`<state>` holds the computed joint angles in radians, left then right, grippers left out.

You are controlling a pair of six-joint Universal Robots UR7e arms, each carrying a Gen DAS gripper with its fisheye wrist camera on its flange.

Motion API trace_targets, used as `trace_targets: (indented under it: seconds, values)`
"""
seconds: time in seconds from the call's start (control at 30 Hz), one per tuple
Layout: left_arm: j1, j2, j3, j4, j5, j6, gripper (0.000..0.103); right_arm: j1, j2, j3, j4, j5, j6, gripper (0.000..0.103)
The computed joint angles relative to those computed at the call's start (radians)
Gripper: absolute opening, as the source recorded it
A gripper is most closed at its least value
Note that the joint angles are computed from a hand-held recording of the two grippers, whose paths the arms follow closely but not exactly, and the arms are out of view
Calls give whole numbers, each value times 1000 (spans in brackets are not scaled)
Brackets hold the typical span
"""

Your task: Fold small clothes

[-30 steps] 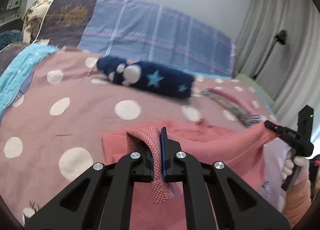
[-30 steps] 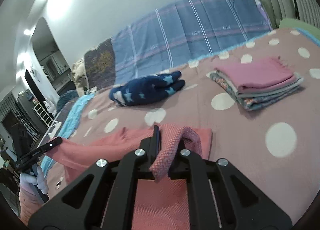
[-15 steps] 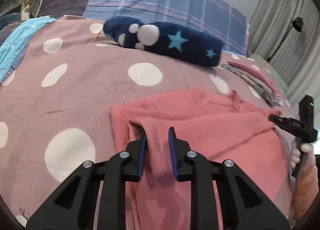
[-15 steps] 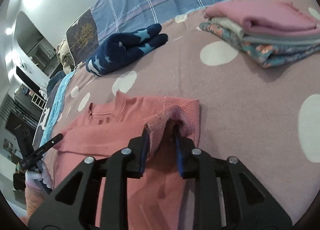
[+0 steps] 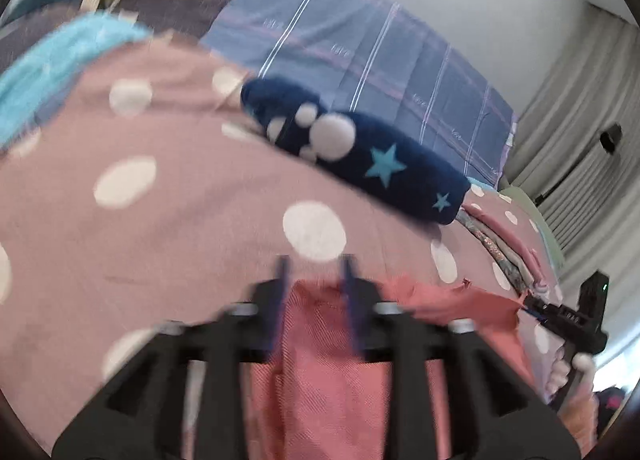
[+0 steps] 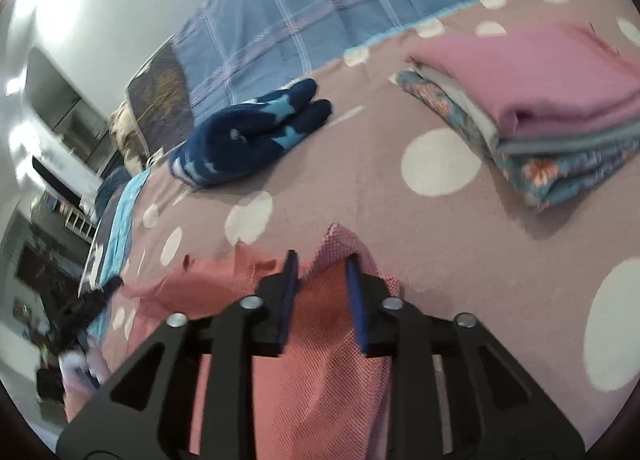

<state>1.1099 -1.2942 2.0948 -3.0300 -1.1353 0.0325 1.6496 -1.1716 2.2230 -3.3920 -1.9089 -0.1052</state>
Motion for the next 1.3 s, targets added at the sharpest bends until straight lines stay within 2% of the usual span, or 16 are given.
trace_targets:
  seconds: [0.03, 0.27, 0.3, 0.33, 0.37, 0.4, 0.43, 0.53, 0.67, 0.73, 0.77, 0.83, 0.87, 0.93, 1.07, 1.3]
  values:
    - [-6, 0, 4, -12, 17, 23, 48, 7, 2, -1, -3, -28, -27, 44]
    - [27, 88, -96, 203, 71, 71, 56, -20, 26, -62, 125, -40, -96, 55]
    - [35, 103, -113, 218, 66, 68, 45, -26, 43, -82, 143, -39, -103, 55]
    - [43, 117, -128, 225, 52, 70, 29, -28, 51, -89, 142, -38, -108, 47]
    - [56, 123, -146, 239, 6, 63, 2, -26, 65, -95, 111, -44, -119, 12]
    - [60, 120, -146, 227, -24, 55, 1, -23, 66, -93, 95, -45, -120, 4]
    - [58, 110, -135, 194, -48, 61, 1, -19, 60, -79, 51, -26, -123, 3]
    - [15, 36, -64, 98, -72, 119, 1, -4, 18, -21, -78, 64, -171, 3]
    - [-31, -10, -39, 58, -23, 165, 1, 4, 6, -31, -97, 111, -170, 3]
    - [-32, 20, -63, 63, 24, 190, 1, 1, 42, -79, -50, 76, -167, 8]
    - [-23, 43, -82, 83, 35, 189, 2, -2, 73, -119, 11, 27, -158, 10]
    - [-5, 82, -108, 129, 75, 187, 7, -7, 116, -160, 81, -59, -128, 24]
    - [0, 100, -112, 153, 118, 181, 11, -10, 127, -165, 100, -99, -106, 25]
    - [8, 92, -98, 189, 144, 161, 15, -29, 101, -115, 73, -78, -74, 25]
    - [-13, -38, 38, 120, 132, 167, 43, -37, -13, 55, -26, -44, -81, 32]
    - [-77, -348, 296, 232, 90, 30, 48, -35, -204, 393, -158, 15, -24, 36]
